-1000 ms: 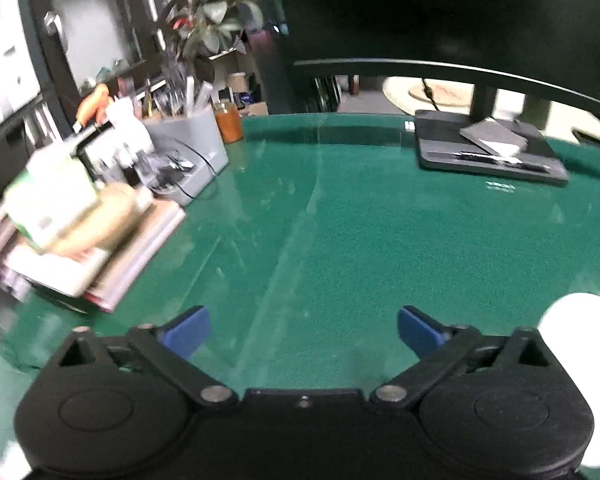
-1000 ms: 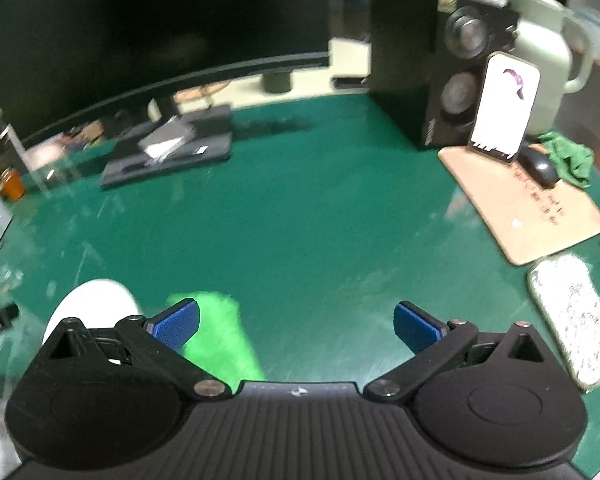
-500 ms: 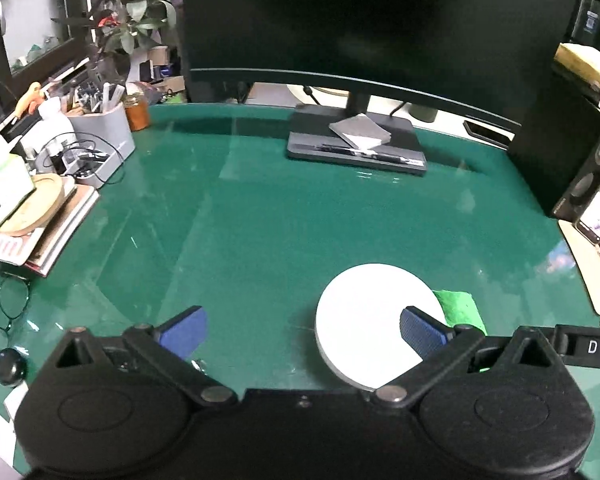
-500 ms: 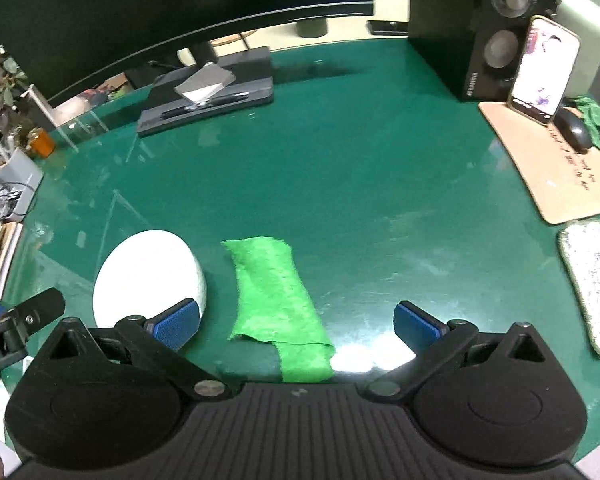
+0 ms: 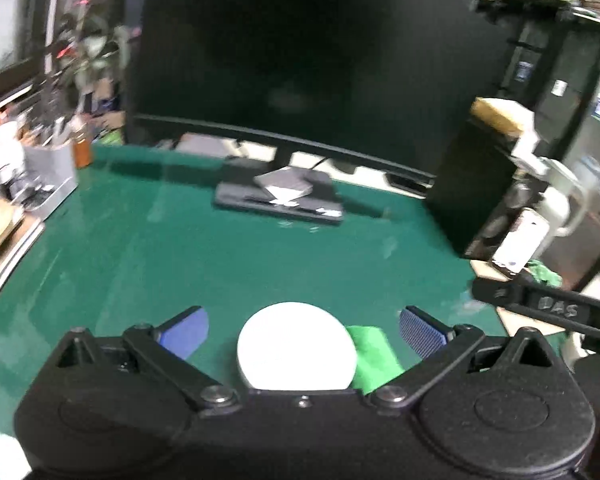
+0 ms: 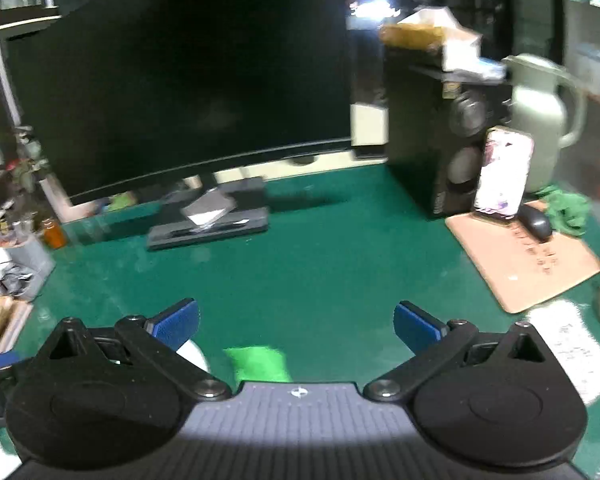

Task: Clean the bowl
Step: 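Bring both tools back over the white bowl and green cloth, then grasp the bowl rim with the left tool while the right tool grasps the cloth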

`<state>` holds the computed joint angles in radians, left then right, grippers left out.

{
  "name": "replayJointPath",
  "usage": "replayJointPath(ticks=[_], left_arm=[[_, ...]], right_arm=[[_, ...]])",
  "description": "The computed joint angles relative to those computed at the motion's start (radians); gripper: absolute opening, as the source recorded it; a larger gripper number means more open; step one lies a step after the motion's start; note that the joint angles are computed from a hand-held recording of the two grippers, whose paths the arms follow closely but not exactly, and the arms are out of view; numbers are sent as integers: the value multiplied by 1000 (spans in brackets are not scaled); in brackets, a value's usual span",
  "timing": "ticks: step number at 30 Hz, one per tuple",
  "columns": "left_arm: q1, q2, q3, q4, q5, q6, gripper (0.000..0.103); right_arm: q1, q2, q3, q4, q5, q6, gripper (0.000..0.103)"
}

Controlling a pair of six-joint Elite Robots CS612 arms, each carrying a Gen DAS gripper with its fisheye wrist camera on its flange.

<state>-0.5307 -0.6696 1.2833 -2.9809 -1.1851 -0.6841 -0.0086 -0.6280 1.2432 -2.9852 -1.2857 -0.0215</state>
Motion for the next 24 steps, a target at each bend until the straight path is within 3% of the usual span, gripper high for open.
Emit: replayJointPath(ticks=[3,7,9,10,11,14,15,16,20,24], left_arm=[[4,11,-27,33,-21,14,103],[15,52,-51,-71,-6,48,102],[24,71,-66,-110,-34,46,98],[28,75,-68,-114,-55,36,82],[31,79,-70,-119,-81,29,59],[42,101,-87,-120,-157,18,27],[44,107,-93,-111,-172,14,21],[46,112,-98,-103,-185,10,12],[53,119,-94,-74,-189,-39,5],[57,118,-88,-26,-176,-66,5]], right_arm=[[4,7,-37,148,-17,-14,103],[-1,24,-94,278,-29,30,103],[-9,43,-114,289,27,36,101],[-13,52,-119,280,52,37,99],[-16,60,-123,271,64,33,96],[-18,78,-137,284,66,5,53],[-19,81,-142,300,69,-6,24],[-22,91,-159,340,89,-24,13],[-23,115,-193,387,124,-73,4],[-18,133,-215,388,159,-139,5]])
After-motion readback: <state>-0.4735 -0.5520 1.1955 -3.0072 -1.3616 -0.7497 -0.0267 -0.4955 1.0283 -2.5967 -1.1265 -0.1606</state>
